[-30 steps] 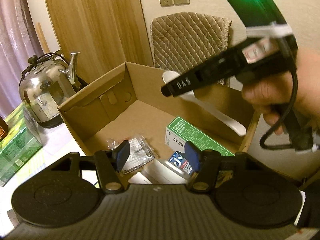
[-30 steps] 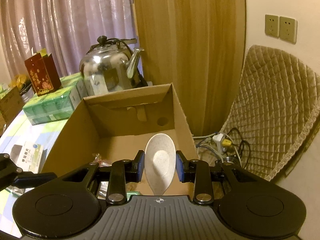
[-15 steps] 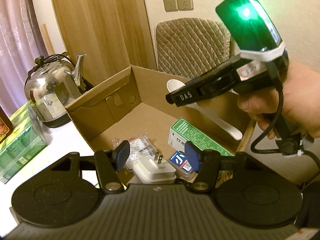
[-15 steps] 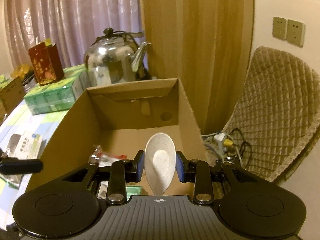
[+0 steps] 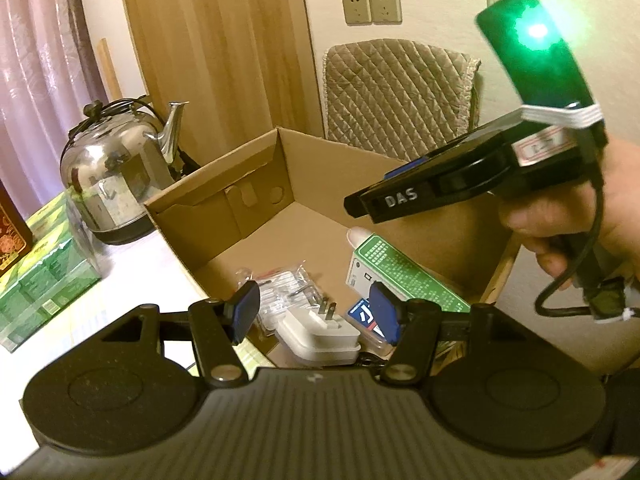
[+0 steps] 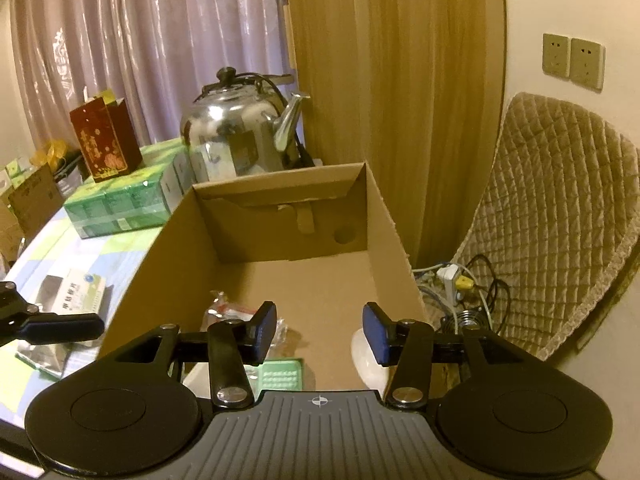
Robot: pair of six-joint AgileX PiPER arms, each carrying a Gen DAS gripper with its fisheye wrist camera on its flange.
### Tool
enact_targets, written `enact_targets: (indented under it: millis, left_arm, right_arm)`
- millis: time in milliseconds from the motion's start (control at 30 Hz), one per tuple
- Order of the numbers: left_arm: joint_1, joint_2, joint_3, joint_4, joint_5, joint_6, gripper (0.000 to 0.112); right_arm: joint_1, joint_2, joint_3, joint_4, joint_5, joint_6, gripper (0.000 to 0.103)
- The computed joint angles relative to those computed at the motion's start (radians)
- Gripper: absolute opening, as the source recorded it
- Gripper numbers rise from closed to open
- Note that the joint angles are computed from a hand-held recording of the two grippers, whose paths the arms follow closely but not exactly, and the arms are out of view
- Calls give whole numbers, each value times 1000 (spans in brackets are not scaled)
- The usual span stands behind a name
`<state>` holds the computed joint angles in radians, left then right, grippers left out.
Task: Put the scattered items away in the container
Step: 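Lower the night light into the box with the left tool while the right tool lowers the spoon, then open both tools and move them back over the table toward the foil packet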
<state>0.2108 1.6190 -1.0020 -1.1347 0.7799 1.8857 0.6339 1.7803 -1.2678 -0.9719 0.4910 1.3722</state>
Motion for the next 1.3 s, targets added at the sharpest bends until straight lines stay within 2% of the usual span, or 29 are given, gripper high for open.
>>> enact_targets:
  millis: [133,400,567,733,833,1000,1167,1300]
  left_arm:
    - [27,-24,9,9,19,-15,57]
    - [148,-95,31,39,105,-41,57]
    - [274,-141,58,54,188,-29,59]
    - [459,-152,86,90,281,0,63]
    - [579,-119,72,128,322,-3,66]
    - [759,-25,4,183,360,-21,73]
    - [876,74,-97,213,366,-44,82]
    - [932,147,-174,238,361,-64,84]
  right_arm:
    - [51,-36,18,-9,39,31,50]
    - [196,-113,38,-35,151,104,70]
    - [315,-145,50,-76,221,200,82]
    - [441,-141,50,-105,281,306,87]
    - [507,-119,32,-109,303,354,90]
    - [582,-45,-45,-79,313,328,96]
    - [605,32,-117,-19,279,298,98]
    - [605,91,-184,35,255,229,98]
